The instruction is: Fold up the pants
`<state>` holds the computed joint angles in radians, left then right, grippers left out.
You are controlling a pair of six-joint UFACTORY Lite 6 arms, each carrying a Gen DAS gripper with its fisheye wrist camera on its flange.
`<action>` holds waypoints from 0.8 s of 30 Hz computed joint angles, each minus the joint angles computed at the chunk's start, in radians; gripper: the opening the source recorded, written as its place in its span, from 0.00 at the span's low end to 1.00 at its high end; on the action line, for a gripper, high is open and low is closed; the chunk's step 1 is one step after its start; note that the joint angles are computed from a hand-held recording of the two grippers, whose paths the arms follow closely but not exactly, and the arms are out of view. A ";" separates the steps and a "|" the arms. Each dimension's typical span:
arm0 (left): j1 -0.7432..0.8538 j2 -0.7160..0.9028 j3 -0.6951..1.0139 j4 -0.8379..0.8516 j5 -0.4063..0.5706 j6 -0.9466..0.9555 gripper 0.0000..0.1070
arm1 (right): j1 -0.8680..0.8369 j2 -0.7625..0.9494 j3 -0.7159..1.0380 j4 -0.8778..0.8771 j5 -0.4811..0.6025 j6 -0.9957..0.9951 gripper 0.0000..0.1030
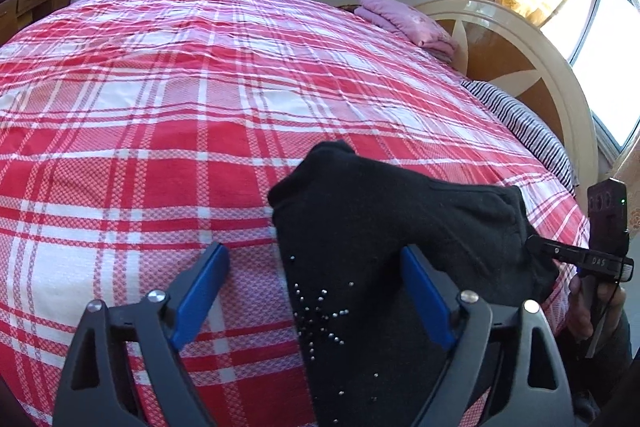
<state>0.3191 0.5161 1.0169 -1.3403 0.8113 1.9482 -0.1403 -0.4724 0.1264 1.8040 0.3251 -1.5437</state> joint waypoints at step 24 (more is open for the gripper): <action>0.075 -0.023 0.057 0.125 0.166 -0.163 0.12 | 0.114 -0.078 0.107 -0.210 -0.040 0.206 0.24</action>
